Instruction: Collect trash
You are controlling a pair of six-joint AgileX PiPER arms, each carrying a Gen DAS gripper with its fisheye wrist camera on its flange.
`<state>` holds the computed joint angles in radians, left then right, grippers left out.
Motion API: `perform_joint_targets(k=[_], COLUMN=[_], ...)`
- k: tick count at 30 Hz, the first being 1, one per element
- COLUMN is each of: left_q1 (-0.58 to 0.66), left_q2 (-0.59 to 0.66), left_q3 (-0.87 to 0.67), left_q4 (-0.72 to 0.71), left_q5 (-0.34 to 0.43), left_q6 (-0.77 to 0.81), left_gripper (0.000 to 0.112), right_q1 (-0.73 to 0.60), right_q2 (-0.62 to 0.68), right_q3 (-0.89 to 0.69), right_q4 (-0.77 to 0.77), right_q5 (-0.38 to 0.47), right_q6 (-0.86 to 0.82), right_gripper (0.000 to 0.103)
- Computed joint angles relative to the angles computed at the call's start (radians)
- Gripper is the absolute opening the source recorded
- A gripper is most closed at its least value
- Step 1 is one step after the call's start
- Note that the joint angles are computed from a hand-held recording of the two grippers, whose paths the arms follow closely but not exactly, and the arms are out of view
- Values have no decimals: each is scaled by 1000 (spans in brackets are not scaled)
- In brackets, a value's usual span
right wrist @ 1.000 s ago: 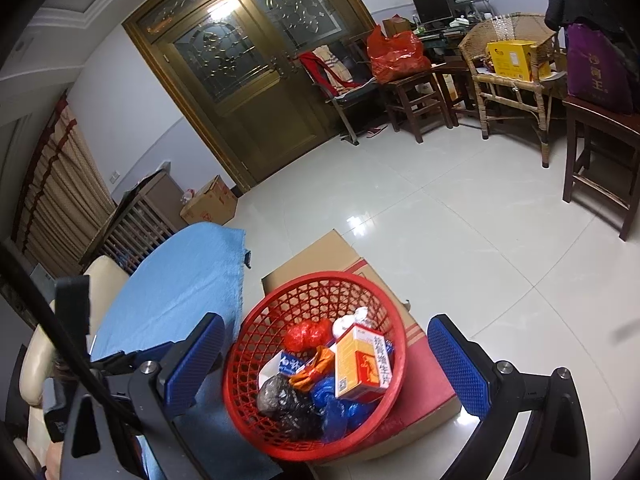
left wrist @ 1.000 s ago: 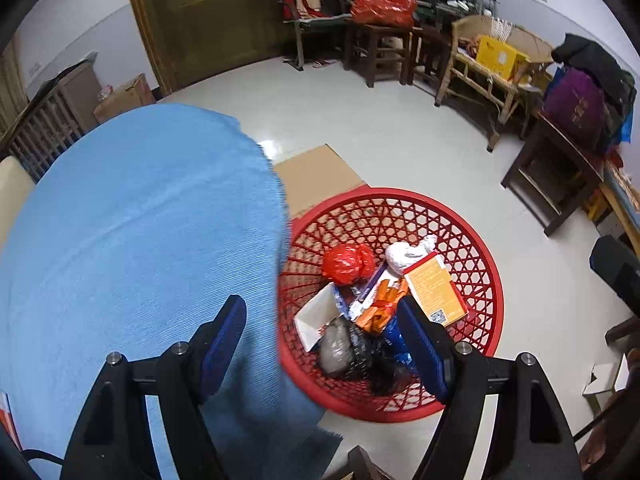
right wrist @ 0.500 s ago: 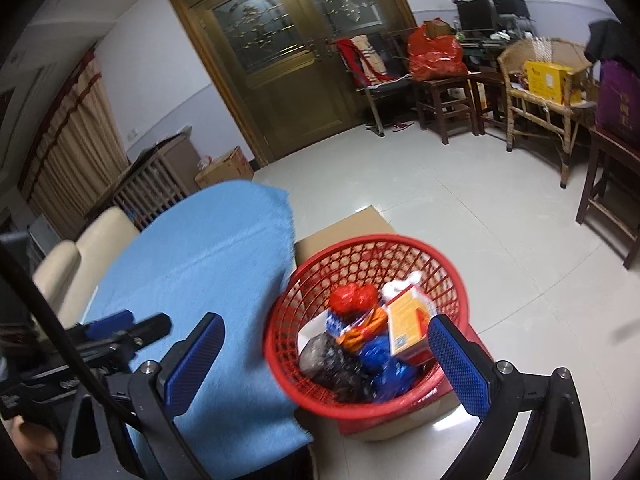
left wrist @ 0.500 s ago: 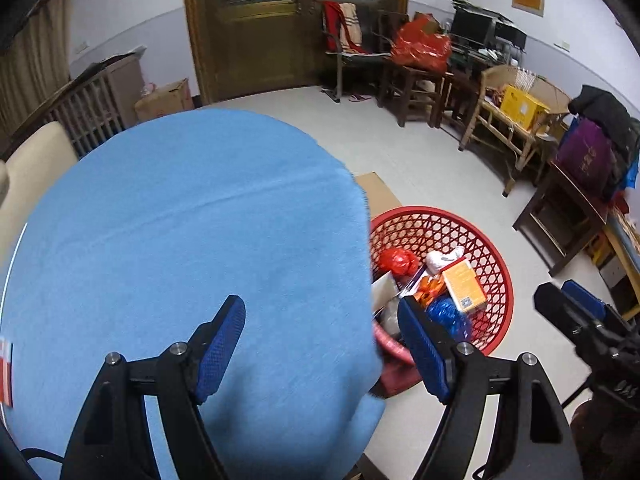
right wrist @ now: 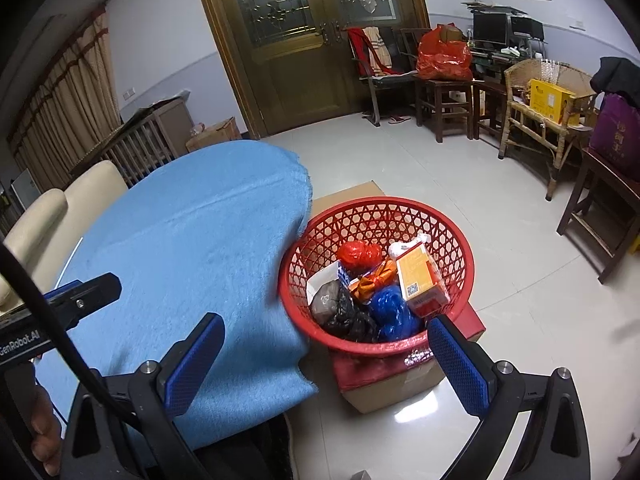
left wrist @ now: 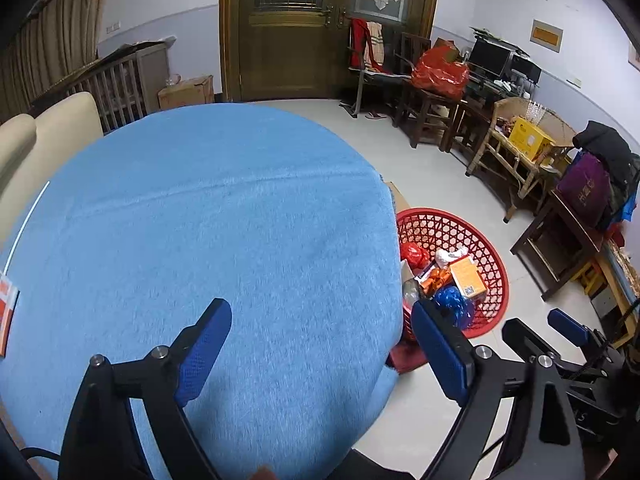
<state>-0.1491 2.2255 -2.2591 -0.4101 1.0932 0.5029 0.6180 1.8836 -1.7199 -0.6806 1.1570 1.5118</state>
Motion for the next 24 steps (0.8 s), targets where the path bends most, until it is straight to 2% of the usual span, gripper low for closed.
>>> perform_joint_targets(k=[6, 12, 16, 21, 24], left_q1=[12, 7, 4, -20, -25], left_q2=[-99, -175, -207, -240, -239], left_q3=[171, 295, 339, 389, 386], left_q4=[-37, -73, -105, -76, -63], left_q5=[-73, -130, -150, -194, -190], left_q6=[55, 112, 148, 143, 126], left_gripper=[92, 92, 92, 92, 92], right_q1=[24, 37, 41, 43, 41], right_q2=[2, -26, -50, -80, -89], right_q3=[-10, 24, 57, 99, 113], right_q4=[-6, -19, -31, -45, -48], right_q5=[31, 19, 5, 2, 1], right_q6=[13, 34, 54, 80, 92], right_gripper=[103, 103, 103, 103, 103])
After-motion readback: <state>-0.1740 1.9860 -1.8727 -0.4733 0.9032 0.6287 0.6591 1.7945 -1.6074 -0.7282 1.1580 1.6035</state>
